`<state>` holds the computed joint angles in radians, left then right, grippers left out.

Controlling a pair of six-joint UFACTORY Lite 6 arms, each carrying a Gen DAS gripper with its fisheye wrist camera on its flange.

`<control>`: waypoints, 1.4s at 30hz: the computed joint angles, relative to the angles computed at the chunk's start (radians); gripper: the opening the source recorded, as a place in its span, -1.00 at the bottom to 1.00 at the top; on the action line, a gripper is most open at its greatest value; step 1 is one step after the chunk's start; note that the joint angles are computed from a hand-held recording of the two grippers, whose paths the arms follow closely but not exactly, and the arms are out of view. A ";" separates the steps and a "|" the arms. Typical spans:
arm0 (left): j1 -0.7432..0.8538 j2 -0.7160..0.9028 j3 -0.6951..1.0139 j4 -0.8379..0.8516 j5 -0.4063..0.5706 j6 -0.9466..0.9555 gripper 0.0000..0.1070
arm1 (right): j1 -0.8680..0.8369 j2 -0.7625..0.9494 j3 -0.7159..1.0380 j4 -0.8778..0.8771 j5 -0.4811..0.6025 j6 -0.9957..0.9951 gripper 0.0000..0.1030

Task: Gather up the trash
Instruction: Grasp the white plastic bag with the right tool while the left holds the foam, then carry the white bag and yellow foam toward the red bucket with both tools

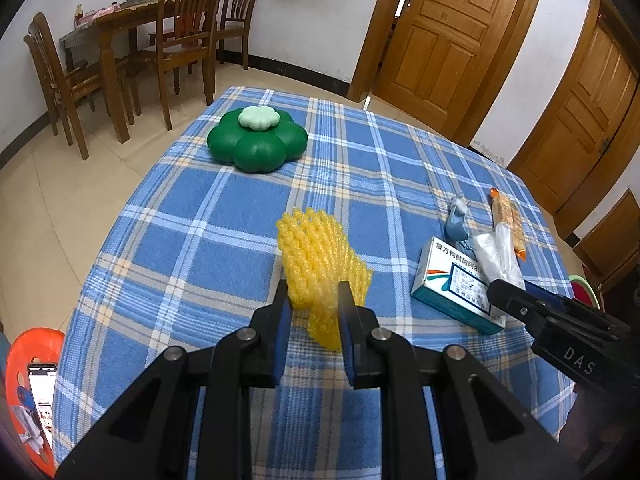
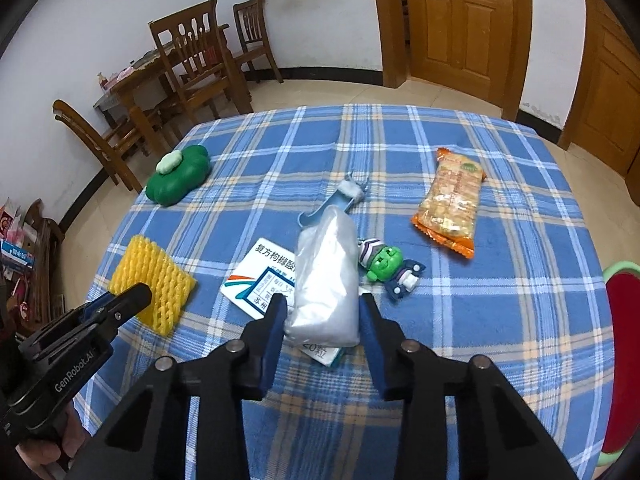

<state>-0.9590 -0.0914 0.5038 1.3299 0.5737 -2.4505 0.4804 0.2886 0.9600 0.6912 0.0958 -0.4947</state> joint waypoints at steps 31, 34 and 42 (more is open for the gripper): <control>-0.143 0.103 0.235 -0.110 0.037 0.160 -0.60 | -0.203 -0.466 -0.343 0.427 0.046 -0.476 -0.28; -0.158 0.135 0.280 -0.120 0.034 0.185 -0.60 | -0.257 -0.521 -0.372 0.367 0.071 -0.435 -0.28; -0.180 0.231 0.416 -0.157 0.009 0.271 -0.60 | -0.408 -0.644 -0.432 0.299 0.143 -0.417 -0.27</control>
